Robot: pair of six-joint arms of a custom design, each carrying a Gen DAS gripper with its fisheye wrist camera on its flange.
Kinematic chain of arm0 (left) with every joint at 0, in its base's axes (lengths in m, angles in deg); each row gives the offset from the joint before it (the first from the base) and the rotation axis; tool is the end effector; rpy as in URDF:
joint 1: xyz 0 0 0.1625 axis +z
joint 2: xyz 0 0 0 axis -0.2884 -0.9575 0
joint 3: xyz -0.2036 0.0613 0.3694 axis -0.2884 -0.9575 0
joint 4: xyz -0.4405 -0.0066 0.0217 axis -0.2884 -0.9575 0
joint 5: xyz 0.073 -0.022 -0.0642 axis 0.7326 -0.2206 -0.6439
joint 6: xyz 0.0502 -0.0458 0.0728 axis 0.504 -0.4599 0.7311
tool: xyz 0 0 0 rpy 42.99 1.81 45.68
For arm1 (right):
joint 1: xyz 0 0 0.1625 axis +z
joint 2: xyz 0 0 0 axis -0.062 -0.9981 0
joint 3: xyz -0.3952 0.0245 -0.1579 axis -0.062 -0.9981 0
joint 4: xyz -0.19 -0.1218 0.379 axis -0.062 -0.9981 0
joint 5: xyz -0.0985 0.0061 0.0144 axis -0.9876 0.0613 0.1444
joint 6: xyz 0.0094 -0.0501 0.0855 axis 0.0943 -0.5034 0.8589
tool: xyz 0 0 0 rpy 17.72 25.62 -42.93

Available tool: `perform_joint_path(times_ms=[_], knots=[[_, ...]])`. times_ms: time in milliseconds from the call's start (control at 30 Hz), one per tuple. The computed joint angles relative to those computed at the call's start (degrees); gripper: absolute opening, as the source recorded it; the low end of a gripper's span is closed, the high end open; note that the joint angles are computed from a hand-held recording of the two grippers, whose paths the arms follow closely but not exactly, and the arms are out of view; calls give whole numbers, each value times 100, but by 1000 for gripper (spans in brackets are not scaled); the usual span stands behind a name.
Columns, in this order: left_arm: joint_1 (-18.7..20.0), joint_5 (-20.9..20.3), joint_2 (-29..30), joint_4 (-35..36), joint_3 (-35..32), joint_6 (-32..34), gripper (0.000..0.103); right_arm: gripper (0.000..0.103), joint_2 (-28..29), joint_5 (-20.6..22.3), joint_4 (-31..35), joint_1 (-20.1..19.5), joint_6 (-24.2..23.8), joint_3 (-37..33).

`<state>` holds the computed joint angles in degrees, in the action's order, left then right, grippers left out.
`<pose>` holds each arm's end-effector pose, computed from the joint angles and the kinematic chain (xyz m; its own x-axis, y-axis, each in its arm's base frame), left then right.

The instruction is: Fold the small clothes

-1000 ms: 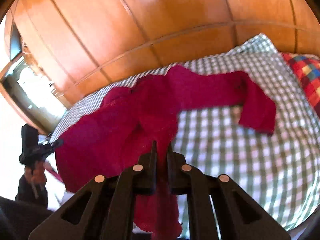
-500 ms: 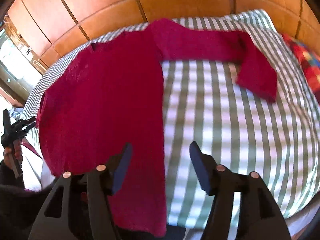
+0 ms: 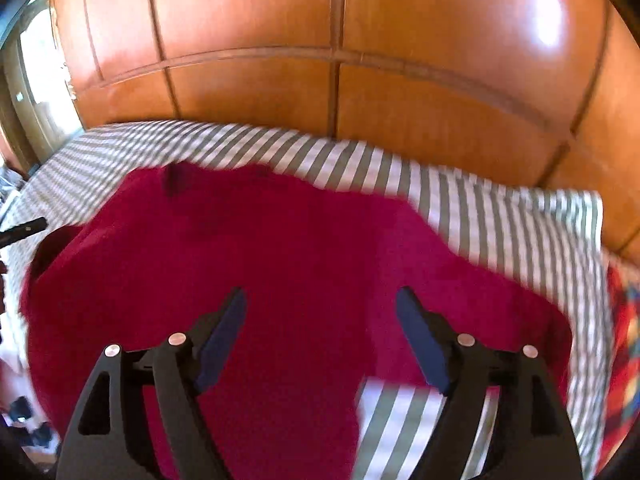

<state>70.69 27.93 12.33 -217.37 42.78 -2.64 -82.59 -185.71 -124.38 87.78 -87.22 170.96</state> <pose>-0.2258 -0.6564 0.1189 -0.8897 -0.1312 -0.4372 0.1914 0.7622 -0.6184 0.0028 -0.7236 0.3752 -0.6473 -0.0625 0.7597 -0.4220 0.8593 -0.2889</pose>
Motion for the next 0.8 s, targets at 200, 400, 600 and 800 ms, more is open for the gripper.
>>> perform_joint_path(times_ms=[200, 400, 600, 800], knots=[[319, -690, 1104, 592, -1803, 622, 64, 77, 1299, -145, 749, -38, -587, -1844], [554, -1032, 2017, 2145, -3305, 865, 43, 75, 2141, -686, 2469, -219, -453, -3214], [364, -536, 2462, 1600, -3560, 1767, 11, 7, 1575, -717, 1559, -397, -1161, -2360], [206, -219, 3536, 1776, -5200, 1872, 24, 9, 1535, -1354, 235, -576, -1056, -2405]])
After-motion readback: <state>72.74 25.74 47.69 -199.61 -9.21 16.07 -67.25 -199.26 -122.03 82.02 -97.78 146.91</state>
